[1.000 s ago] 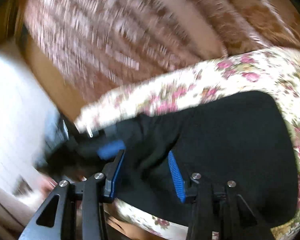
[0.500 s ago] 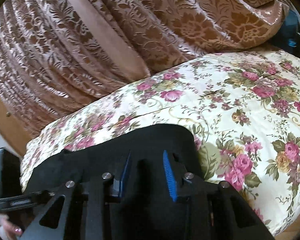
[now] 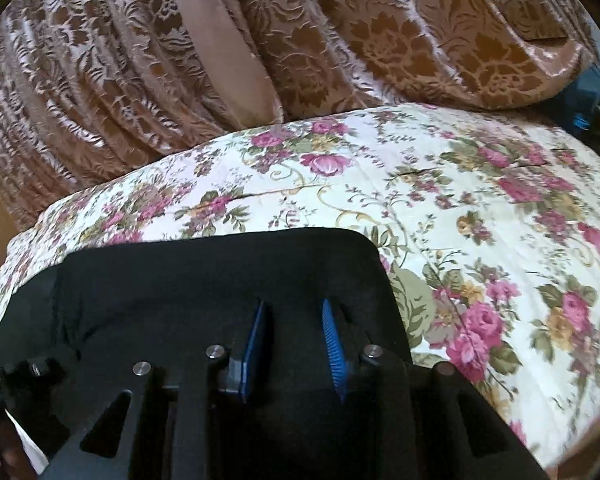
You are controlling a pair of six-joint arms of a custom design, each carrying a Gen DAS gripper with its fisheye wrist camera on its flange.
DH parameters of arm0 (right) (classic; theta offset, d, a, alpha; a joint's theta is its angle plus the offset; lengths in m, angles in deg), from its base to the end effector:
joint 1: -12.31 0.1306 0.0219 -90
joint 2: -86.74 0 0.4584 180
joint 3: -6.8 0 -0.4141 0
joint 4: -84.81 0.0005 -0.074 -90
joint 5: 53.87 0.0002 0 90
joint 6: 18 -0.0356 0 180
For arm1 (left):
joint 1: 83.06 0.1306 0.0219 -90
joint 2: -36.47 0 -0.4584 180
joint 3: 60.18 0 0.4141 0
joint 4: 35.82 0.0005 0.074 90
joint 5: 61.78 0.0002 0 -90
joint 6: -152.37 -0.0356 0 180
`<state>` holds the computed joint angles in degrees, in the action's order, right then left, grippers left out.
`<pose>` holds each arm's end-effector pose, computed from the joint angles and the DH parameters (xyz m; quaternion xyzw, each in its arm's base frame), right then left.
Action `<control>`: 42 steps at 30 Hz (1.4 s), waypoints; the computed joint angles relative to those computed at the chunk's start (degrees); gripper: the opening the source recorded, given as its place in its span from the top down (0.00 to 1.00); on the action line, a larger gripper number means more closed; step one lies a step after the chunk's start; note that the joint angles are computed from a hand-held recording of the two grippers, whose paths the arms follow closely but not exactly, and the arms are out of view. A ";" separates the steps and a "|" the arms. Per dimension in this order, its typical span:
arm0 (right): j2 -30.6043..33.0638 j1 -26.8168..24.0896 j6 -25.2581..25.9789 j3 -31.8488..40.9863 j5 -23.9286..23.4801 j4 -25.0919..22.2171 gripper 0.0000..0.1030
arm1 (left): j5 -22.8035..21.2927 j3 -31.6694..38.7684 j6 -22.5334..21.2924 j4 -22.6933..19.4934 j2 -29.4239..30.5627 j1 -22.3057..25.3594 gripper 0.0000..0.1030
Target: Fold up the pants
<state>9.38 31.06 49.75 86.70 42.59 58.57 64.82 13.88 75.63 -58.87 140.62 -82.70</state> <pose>0.5466 0.1808 0.3352 0.0483 0.9341 0.0731 0.3461 0.5538 -0.0182 0.2853 -0.0082 0.9061 -0.3297 0.2648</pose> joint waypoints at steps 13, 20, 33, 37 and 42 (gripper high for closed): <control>3.94 8.13 13.29 2.90 -4.29 1.08 0.67 | 2.18 -5.67 3.32 4.97 -5.08 4.31 0.59; 2.74 9.02 13.33 -0.76 -1.88 7.08 0.67 | -5.95 -9.80 11.84 13.69 -9.54 11.34 0.48; 2.23 8.77 11.01 -2.28 -3.03 10.41 0.67 | -18.27 -16.31 26.83 18.19 -14.83 27.69 0.23; 2.21 8.69 10.68 -2.21 -3.27 10.21 0.67 | -16.89 -17.60 31.57 17.34 -13.58 30.15 0.23; 2.20 8.61 10.22 -2.16 -3.43 10.13 0.67 | -10.50 -15.80 33.14 17.02 -9.29 30.87 0.23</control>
<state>11.59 39.67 59.98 84.54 39.16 68.70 54.32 -1.92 108.77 -41.85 131.33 -51.83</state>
